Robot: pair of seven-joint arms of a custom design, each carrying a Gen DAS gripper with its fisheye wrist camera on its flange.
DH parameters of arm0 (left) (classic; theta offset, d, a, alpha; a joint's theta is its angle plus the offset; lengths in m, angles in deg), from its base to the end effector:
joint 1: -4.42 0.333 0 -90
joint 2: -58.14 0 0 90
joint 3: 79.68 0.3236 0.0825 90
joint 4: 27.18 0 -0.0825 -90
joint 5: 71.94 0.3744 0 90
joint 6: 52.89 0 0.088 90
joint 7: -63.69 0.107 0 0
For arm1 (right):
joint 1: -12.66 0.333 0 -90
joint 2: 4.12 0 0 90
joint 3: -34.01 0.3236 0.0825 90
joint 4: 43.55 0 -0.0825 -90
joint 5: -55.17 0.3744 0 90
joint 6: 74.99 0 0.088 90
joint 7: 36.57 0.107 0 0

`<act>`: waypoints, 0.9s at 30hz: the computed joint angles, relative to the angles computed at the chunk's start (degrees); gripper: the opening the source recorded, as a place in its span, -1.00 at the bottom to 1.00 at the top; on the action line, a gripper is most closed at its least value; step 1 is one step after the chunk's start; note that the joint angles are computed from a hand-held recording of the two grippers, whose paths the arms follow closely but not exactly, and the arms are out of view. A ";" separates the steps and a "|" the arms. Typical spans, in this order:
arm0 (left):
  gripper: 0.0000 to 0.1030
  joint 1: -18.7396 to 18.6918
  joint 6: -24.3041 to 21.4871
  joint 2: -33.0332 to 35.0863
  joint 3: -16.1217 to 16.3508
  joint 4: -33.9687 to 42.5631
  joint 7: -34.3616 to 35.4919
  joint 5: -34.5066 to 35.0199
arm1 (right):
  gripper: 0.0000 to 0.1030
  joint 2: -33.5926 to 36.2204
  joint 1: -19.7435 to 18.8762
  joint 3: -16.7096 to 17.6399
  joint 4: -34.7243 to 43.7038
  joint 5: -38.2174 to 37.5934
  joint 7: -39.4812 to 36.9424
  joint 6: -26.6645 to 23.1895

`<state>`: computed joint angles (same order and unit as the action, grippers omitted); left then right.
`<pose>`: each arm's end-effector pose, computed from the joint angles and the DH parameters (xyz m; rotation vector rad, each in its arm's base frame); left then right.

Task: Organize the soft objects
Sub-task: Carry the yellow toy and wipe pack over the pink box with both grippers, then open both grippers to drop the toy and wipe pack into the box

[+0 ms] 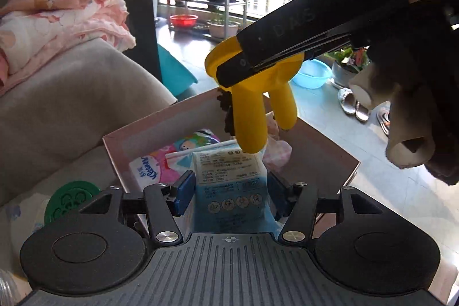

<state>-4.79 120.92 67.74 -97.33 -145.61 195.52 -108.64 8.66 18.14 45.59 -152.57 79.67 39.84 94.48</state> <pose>0.5674 -0.2269 0.4515 -1.2445 2.2577 -1.0207 0.6307 0.1537 0.4925 -1.7376 1.5358 -0.4294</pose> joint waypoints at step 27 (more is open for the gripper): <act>0.15 -3.81 -5.42 -12.40 5.08 -8.16 37.57 -48.20 | -0.17 5.54 5.70 -5.51 6.66 -17.03 19.32 0.41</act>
